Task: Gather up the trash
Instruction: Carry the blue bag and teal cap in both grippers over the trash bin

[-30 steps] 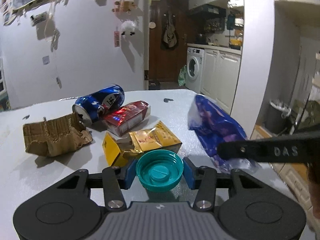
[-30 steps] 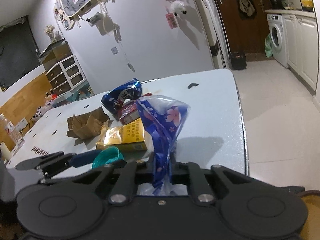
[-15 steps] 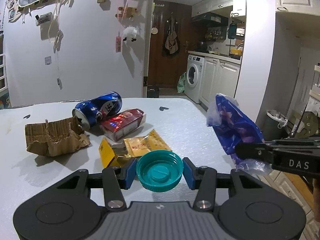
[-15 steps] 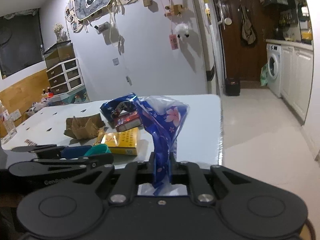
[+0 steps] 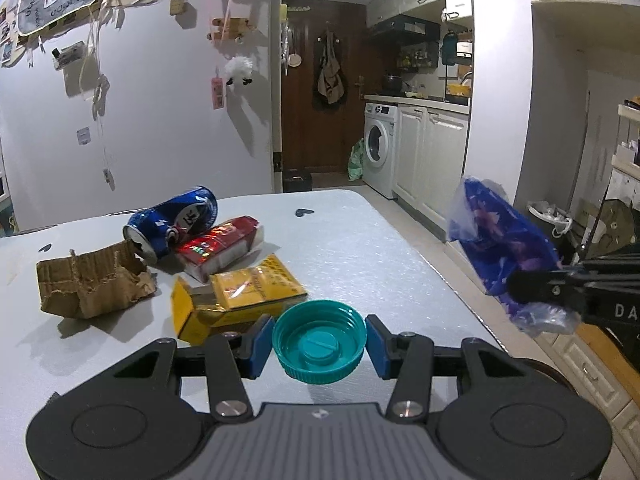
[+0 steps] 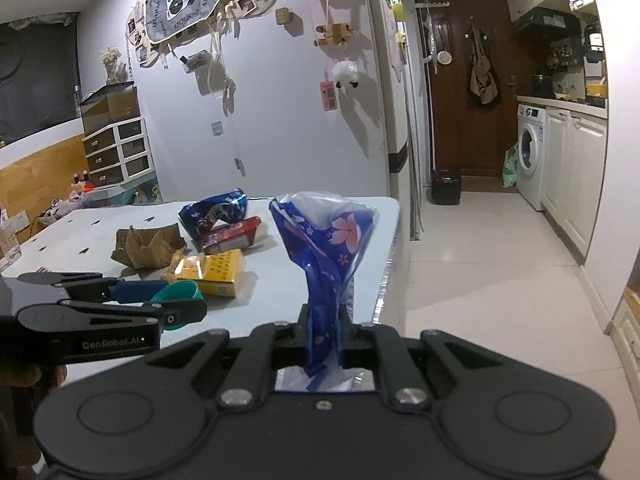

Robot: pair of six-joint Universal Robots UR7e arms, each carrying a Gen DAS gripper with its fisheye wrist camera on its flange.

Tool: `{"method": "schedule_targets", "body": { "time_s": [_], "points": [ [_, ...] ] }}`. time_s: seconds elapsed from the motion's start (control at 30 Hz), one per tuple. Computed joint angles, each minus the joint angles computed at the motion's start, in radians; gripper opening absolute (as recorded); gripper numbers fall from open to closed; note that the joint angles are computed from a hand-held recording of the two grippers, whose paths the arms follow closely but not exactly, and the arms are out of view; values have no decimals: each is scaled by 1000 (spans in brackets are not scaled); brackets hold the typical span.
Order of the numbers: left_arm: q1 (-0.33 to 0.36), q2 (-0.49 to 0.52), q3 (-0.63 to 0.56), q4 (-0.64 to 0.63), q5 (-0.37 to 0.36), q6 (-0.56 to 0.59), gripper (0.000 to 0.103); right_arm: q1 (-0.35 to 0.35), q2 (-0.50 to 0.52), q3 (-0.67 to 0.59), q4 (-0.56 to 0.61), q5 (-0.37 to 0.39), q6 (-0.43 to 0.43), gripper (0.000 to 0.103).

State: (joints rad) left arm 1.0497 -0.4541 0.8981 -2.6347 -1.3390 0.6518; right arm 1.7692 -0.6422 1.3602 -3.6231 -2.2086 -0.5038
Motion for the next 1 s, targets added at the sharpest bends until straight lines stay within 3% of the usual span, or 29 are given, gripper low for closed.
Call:
{"method": "schedule_targets", "body": {
  "time_s": [1.0],
  "points": [
    [-112,-158,442,-256,25,-115,50,-11,-202,379,-232,-78,-16,11]
  ]
}}
